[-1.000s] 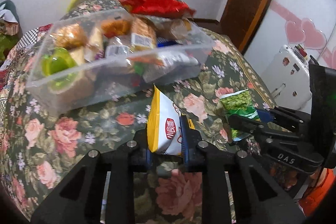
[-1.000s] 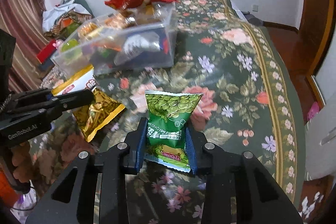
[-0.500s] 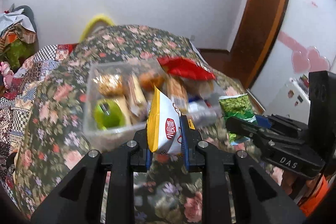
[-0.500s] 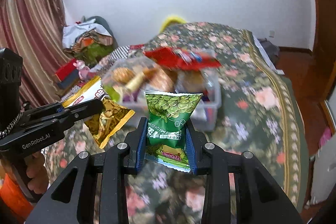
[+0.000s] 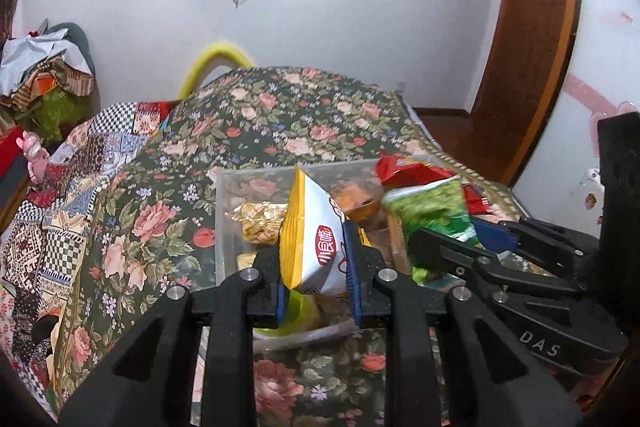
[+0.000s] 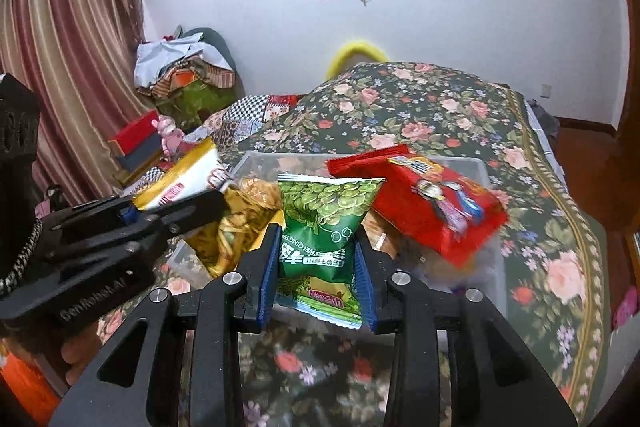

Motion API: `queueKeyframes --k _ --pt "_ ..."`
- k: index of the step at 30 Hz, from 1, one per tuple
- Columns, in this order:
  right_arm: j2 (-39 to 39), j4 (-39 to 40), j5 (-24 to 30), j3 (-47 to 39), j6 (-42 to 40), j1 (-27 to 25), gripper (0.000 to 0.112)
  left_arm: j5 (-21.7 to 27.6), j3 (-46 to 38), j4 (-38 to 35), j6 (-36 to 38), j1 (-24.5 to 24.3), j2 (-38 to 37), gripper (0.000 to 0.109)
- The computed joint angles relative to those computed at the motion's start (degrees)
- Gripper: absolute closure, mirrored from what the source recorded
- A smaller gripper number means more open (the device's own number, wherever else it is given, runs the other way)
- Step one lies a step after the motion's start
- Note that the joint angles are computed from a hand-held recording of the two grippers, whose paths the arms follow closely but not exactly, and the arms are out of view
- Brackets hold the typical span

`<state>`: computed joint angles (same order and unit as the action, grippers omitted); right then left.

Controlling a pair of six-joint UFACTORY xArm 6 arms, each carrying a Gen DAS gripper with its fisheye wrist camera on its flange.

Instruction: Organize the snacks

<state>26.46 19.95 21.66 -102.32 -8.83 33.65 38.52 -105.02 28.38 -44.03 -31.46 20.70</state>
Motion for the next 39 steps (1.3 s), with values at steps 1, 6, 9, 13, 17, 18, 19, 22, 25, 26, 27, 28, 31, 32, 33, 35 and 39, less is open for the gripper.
queueKeyframes --k 1,6,9,13,17,18,19,22,25,26,27,28,31,32,33,35,39 --pt "0.8 -2.7 0.6 -1.1 2.1 0.1 0.079 0.1 0.0 0.1 -0.5 0.3 0.2 0.083" --pt "-0.1 -7.2 -0.5 0.3 4.8 0.5 0.07 -1.8 2.6 -2.6 -0.5 1.2 -1.2 0.081" --pt "-2.2 -6.5 -1.7 2.8 4.4 0.6 0.07 -2.6 5.2 -1.6 -2.0 1.1 -3.3 0.081" --pt "-7.0 -6.9 -4.5 8.3 4.7 0.9 0.07 -3.8 9.0 0.3 -3.2 0.3 -7.6 0.081" --pt "-11.9 -8.5 -6.9 13.4 6.4 1.1 0.069 -3.6 12.0 4.7 -6.3 -1.1 -12.3 0.081" --pt "-13.4 -9.6 -7.7 15.0 7.4 1.2 0.069 -3.8 13.0 5.6 -7.0 -1.4 -13.5 0.081" --pt "-14.6 -10.3 -8.3 16.2 8.1 1.3 0.069 -4.0 14.0 6.7 -7.9 -1.8 -15.0 0.081" --pt "-18.1 -15.0 -9.9 19.4 12.1 1.4 0.067 -3.7 16.1 10.6 -10.9 -3.2 -18.6 0.081" --pt "-21.5 -24.6 -11.9 22.3 20.7 1.1 0.056 -3.4 17.4 14.2 -13.5 -4.7 -21.5 0.081" --pt "-22.5 -28.0 -12.7 23.1 23.9 0.9 0.053 -3.4 17.9 15.2 -14.4 -5.3 -22.5 0.08" --pt "-23.8 -31.7 -13.7 24.2 27.6 0.7 0.047 -3.2 18.1 16.2 -15.2 -5.8 -23.2 0.077" --pt "-24.8 -34.9 -14.3 24.9 30.7 0.5 0.044 -3.1 18.5 17.1 -15.9 -6.3 -23.9 0.07" --pt "-27.6 -45.0 -15.3 26.7 40.6 -0.1 0.038 -2.5 19.8 21.8 -19.7 -7.9 -26.2 0.055" --pt "-28.4 -48.0 -15.5 27.0 43.5 -0.2 0.036 -2.1 20.2 23.3 -20.8 -8.5 -26.9 0.053" --pt "-29.1 -51.3 -15.7 27.4 46.7 -0.3 0.032 -1.4 20.5 24.9 -21.8 -9.2 -27.6 0.05" --pt "-30.2 -56.3 -16.0 27.9 51.7 -0.4 0.028 -0.9 21.1 26.4 -22.8 -10.1 -28.7 0.045" --pt "-31.2 -64.8 -15.8 28.2 60.8 -0.6 0.025 1.6 21.8 29.9 -25.4 -11.9 -30.3 0.034"
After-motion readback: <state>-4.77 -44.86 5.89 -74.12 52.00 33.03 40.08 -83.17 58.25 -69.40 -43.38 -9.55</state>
